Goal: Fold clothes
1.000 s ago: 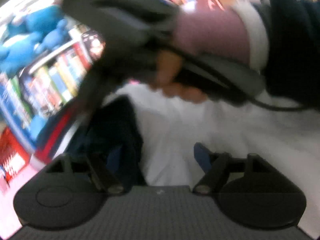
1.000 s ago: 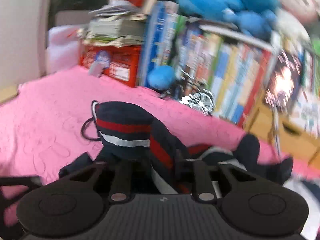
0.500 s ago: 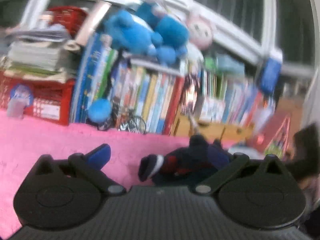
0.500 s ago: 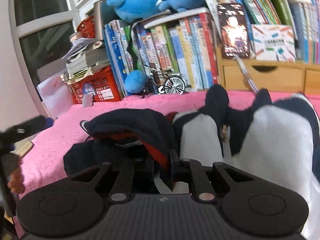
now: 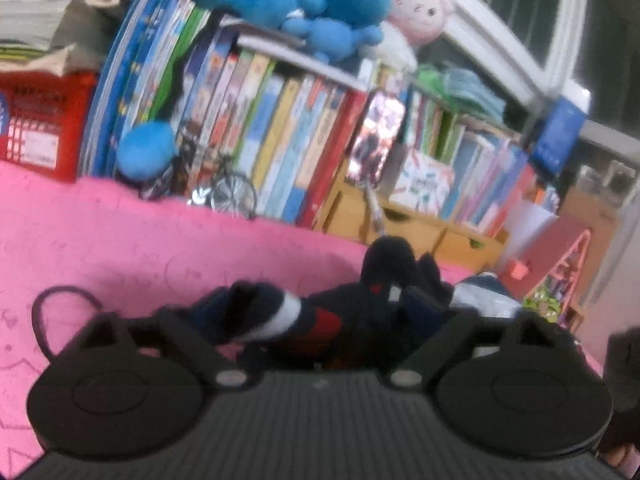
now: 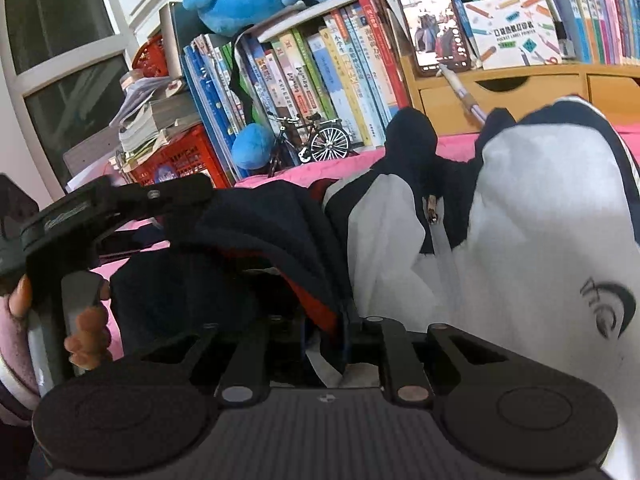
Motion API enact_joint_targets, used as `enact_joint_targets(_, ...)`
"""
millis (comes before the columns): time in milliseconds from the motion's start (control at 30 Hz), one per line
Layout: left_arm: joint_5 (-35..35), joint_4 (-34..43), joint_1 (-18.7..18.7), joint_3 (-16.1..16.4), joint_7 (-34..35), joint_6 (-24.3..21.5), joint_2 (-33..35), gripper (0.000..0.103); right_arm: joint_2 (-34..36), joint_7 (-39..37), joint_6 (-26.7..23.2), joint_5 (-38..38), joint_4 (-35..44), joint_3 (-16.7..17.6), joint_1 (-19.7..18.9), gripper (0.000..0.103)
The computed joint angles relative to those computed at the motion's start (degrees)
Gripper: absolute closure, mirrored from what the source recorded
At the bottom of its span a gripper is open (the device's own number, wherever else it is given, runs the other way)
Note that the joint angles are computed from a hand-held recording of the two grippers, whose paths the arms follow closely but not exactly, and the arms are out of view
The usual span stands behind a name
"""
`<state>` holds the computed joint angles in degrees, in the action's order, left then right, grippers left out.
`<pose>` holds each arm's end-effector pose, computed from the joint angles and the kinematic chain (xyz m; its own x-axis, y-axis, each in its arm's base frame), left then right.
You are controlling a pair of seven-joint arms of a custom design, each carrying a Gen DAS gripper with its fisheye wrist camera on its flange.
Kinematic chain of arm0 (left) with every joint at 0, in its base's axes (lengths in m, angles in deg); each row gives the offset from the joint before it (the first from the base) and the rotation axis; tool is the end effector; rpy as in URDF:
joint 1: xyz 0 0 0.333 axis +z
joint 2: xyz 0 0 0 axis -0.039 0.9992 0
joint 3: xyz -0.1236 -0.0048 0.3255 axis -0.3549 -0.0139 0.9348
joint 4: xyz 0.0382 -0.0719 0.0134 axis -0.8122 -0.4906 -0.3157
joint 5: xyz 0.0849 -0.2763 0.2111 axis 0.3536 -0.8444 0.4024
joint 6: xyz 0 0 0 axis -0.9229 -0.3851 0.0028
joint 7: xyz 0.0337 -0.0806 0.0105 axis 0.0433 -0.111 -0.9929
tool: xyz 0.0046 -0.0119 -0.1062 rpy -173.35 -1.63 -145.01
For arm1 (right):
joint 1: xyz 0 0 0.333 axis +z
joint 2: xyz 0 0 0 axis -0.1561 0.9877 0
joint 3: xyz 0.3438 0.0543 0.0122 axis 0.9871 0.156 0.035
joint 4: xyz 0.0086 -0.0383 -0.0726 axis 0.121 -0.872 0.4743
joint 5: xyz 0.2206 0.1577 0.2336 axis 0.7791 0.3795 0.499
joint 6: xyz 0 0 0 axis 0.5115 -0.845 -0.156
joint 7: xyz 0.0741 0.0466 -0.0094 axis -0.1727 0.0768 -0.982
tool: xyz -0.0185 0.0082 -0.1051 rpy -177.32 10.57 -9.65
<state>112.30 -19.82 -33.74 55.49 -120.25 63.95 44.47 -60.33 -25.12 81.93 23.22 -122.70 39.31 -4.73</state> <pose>0.5463 -0.4096 0.4627 0.2566 -0.8915 0.3733 -0.2759 -0.4377 -0.8557 0.6783 0.1704 0.4482 0.7544 -0.5428 -0.3691 -0.5738 -0.2720 -0.7725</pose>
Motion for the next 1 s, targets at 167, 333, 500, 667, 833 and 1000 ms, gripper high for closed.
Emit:
enact_joint_targets(167, -3.5, 0.9, -0.6, -0.2, 2.5, -0.8, 0.0, 0.063, 0.2, -0.9, -1.3, 4.0, -0.2, 0.7, -1.4, 0.081)
enact_joint_targets(333, -4.2, -0.5, -1.6, -0.2, -0.2, -5.4, -2.3, 0.074, -0.3, -5.3, -2.7, 13.8, -1.4, 1.9, -3.8, 0.056)
enact_joint_targets(500, -9.3, -6.4, -2.4, -1.9, -0.9, -21.5, -10.3, 0.076, -1.8, -13.9, -6.7, 28.7, -4.4, 1.4, -5.9, 0.015)
enact_joint_targets(667, -18.2, -11.8, -2.7, -6.3, 2.5, -47.4, -20.8, 0.076, -0.7, -10.8, -3.8, 28.2, -2.5, -1.2, -3.2, 0.013)
enact_joint_targets(833, -30.3, -13.5, 0.3, -10.1, 9.7, -66.5, -26.8, 0.076, -1.2, -12.6, -1.5, 26.4, -3.2, -1.1, -1.9, 0.013)
enact_joint_targets(1000, -46.0, -22.2, 6.0, -9.5, 11.2, -63.0, -32.1, 0.075, -1.1, -11.6, 0.2, 22.7, -3.3, -1.3, -0.7, 0.012)
